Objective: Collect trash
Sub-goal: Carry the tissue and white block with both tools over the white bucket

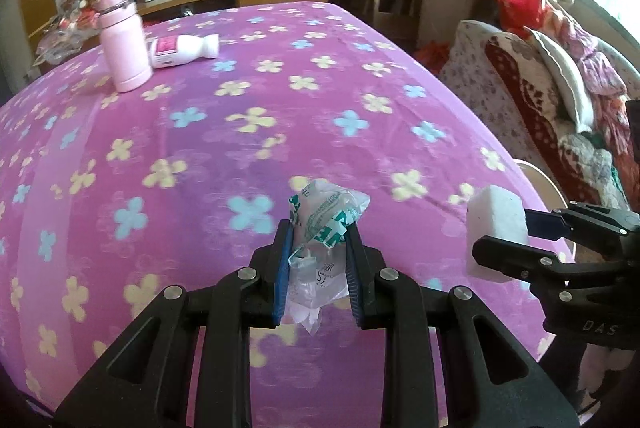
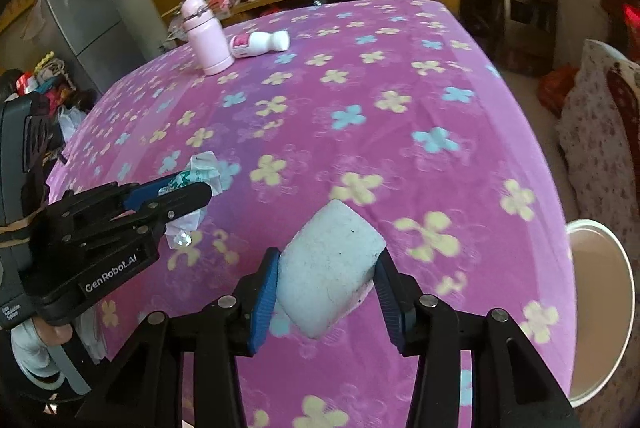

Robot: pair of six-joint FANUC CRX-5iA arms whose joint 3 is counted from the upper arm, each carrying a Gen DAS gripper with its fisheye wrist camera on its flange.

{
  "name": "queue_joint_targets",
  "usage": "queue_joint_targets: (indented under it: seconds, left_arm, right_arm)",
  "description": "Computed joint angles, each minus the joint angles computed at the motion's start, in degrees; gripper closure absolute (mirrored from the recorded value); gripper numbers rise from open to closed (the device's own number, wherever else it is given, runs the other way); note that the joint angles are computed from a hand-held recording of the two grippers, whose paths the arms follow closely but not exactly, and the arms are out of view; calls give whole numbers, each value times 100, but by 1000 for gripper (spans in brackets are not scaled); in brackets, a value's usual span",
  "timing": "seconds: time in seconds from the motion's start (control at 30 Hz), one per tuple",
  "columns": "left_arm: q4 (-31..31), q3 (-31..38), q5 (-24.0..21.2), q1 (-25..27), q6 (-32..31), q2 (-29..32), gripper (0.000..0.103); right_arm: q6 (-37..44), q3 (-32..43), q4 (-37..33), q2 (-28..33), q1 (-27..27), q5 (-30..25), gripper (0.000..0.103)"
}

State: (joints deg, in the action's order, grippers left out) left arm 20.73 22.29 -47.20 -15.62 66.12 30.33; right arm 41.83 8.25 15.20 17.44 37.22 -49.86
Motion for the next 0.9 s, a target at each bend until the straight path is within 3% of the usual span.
queue_joint_targets:
  seconds: [0.47, 0.9]
  left_arm:
    - [203, 197, -233, -404, -144, 155, 81]
    - [561, 1131, -920, -960, -189, 808, 81]
  right_arm:
    - [-602, -966, 459, -686, -99, 71, 58]
    - [-1394, -2128, 861, -1593, -450, 10, 58]
